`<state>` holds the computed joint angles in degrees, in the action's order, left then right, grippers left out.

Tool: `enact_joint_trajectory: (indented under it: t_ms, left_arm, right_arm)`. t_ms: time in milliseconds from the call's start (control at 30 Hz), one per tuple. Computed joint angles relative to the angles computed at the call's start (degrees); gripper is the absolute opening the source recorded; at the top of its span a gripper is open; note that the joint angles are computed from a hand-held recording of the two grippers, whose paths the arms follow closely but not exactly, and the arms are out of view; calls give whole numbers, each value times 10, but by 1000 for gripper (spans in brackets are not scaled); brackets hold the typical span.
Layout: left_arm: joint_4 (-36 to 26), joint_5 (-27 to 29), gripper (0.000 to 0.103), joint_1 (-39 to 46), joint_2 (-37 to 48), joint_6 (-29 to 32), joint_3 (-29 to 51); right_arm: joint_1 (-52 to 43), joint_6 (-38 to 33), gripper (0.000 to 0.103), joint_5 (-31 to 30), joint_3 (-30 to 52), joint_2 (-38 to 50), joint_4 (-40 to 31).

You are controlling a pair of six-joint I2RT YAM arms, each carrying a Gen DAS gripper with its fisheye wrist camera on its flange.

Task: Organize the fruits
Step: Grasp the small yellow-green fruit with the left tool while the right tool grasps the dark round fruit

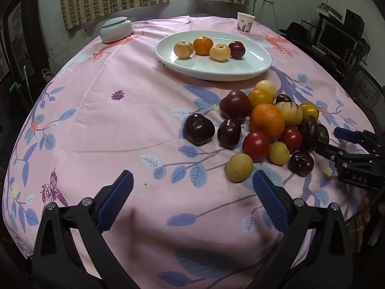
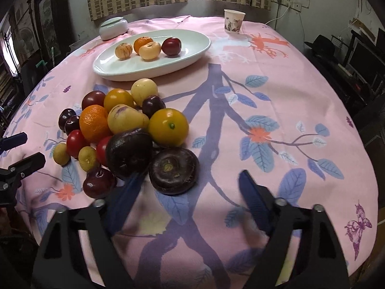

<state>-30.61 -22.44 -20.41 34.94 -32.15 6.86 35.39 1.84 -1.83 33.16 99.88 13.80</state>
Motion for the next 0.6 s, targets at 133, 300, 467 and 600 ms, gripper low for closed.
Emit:
enact_joint_trajectory:
  t_ms: [133, 300, 467, 600]
  left_arm:
    - [13, -1, 101, -12, 23, -8, 2]
    - [31, 13, 101, -6, 36, -2, 2]
    - [103, 45, 99, 10, 99, 8, -4]
    - [184, 82, 63, 37, 176, 16, -9]
  right_arm:
    - [8, -10, 45, -9, 11, 21, 16]
    - [-10, 6, 45, -54, -13, -34, -12]
    - [-34, 8, 45, -72, -33, -69, -25]
    - [-51, 10, 45, -98, -34, -68, -32]
